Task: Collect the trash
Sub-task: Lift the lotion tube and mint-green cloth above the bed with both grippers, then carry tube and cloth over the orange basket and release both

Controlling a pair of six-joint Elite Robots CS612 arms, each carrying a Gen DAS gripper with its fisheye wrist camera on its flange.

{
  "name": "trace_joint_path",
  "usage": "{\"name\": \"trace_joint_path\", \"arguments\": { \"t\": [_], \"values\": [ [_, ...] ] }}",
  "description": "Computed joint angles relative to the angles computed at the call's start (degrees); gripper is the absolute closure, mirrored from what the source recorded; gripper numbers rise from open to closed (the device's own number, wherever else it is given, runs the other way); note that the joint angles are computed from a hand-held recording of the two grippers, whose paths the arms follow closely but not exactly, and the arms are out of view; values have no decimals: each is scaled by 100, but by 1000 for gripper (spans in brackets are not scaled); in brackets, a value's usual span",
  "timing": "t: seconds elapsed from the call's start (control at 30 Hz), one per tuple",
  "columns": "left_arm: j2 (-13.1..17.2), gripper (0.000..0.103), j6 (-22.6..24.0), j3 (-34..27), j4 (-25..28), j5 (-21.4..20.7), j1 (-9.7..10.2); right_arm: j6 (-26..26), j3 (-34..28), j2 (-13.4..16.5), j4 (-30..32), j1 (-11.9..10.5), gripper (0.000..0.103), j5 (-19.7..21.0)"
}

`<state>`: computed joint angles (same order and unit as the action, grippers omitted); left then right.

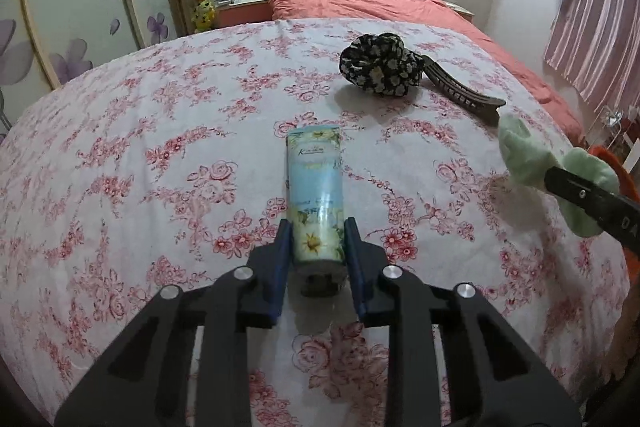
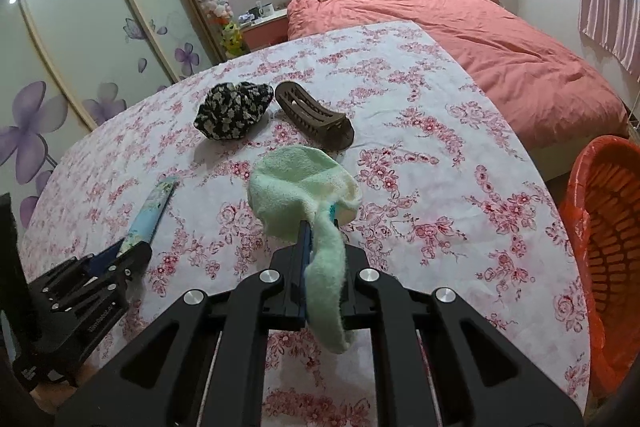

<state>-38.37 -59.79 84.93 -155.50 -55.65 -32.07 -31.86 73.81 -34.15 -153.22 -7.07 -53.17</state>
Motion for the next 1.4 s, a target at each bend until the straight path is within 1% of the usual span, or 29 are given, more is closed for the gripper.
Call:
{"name": "trace_joint_path", "arguments": {
  "t": [0.1,0.2,0.33,0.53,0.7,0.83,0.9,1.1,1.2,1.3,1.4],
  "values": [
    [-43,77,-37,51,-109,71,-16,59,53,-50,-151,-39,94,123],
    [-105,77,77,61,-171,230,-56,145,73,-94,-255,-82,94,250],
    [-191,77,287,20,-248,473,-132,305,136,-167,-484,-151,94,459],
    [-238,77,614,-120,-380,739,-259,505,282,-276,-960,-276,94,693],
    [-191,77,923,-311,-563,803,-372,725,351,-301,-1384,-388,94,811],
    [-98,77,1207,-514,-743,762,-443,986,376,-280,-1858,-497,94,818],
    [-50,77,1345,-617,-803,745,-468,1216,353,-239,-2154,-553,94,759],
    [164,77,1770,-1049,-1004,595,-528,1852,187,-107,-2600,-686,94,517],
    [278,77,1946,-1258,-1143,423,-533,2092,108,-49,-2732,-732,94,421],
    [416,77,2128,-1509,-1259,187,-533,2383,-30,46,-2875,-810,94,298],
    [588,77,2321,-1816,-1311,-54,-540,2570,-113,108,-2951,-851,94,189]
  ]
}}
